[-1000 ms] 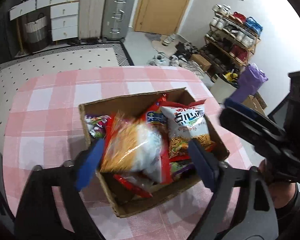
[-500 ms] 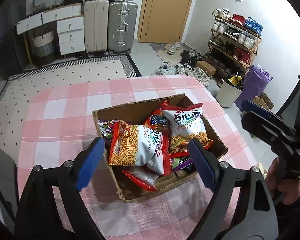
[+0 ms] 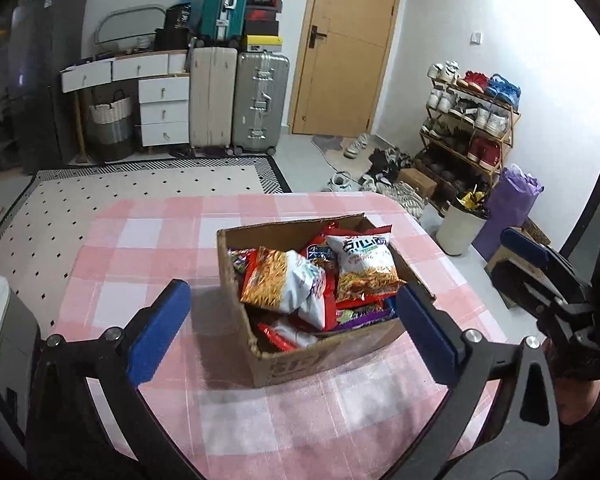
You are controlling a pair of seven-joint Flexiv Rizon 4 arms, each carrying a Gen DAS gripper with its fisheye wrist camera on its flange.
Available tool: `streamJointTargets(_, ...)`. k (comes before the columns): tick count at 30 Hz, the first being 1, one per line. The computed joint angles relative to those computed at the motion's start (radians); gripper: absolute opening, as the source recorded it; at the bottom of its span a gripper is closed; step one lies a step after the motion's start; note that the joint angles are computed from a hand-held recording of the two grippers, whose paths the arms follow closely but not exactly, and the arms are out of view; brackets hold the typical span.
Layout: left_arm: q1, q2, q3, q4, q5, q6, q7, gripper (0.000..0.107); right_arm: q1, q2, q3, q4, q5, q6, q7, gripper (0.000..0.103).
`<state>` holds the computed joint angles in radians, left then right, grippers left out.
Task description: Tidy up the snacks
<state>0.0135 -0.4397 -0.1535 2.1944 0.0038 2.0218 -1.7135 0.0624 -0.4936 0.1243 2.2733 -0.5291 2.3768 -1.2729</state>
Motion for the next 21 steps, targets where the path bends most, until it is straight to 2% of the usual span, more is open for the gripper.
streamJointTargets(2, 0.009, 0.004, -0.004, 0.033, 0.015, 0.05, -0.021, 0.102, 0.028, 0.006, -0.007, 0.029, 0.062, 0.043, -0.049, 0.096)
streamJointTargets(3, -0.013, 0.0, 0.019, 0.047, 0.005, 0.088, -0.024, 0.102, 0.042, 0.006, -0.009, 0.044, 0.094, 0.072, -0.077, 0.097)
streamJointTargets(5, -0.125, -0.005, 0.111, 0.084, -0.078, 0.179, 0.016, 0.102, 0.066, 0.008, -0.014, 0.068, 0.143, 0.117, -0.129, 0.098)
streamJointTargets(8, -0.245, -0.02, 0.181, 0.129, -0.203, 0.302, 0.106, 0.102, 0.089, 0.003, -0.018, 0.113, 0.188, 0.188, -0.21, 0.098)
streamJointTargets(13, -0.3, -0.064, 0.176, 0.184, -0.301, 0.473, 0.191, 0.102, 0.11, -0.022, -0.013, 0.16, 0.248, 0.278, -0.274, 0.099)
streamJointTargets(17, -0.283, -0.104, 0.149, 0.219, -0.295, 0.596, 0.182, 0.102, 0.115, -0.048, -0.008, 0.191, 0.284, 0.341, -0.281, 0.099)
streamJointTargets(21, -0.297, -0.147, 0.135, 0.246, -0.335, 0.697, 0.186, 0.102, 0.121, -0.078, -0.009, 0.216, 0.314, 0.404, -0.293, 0.1)
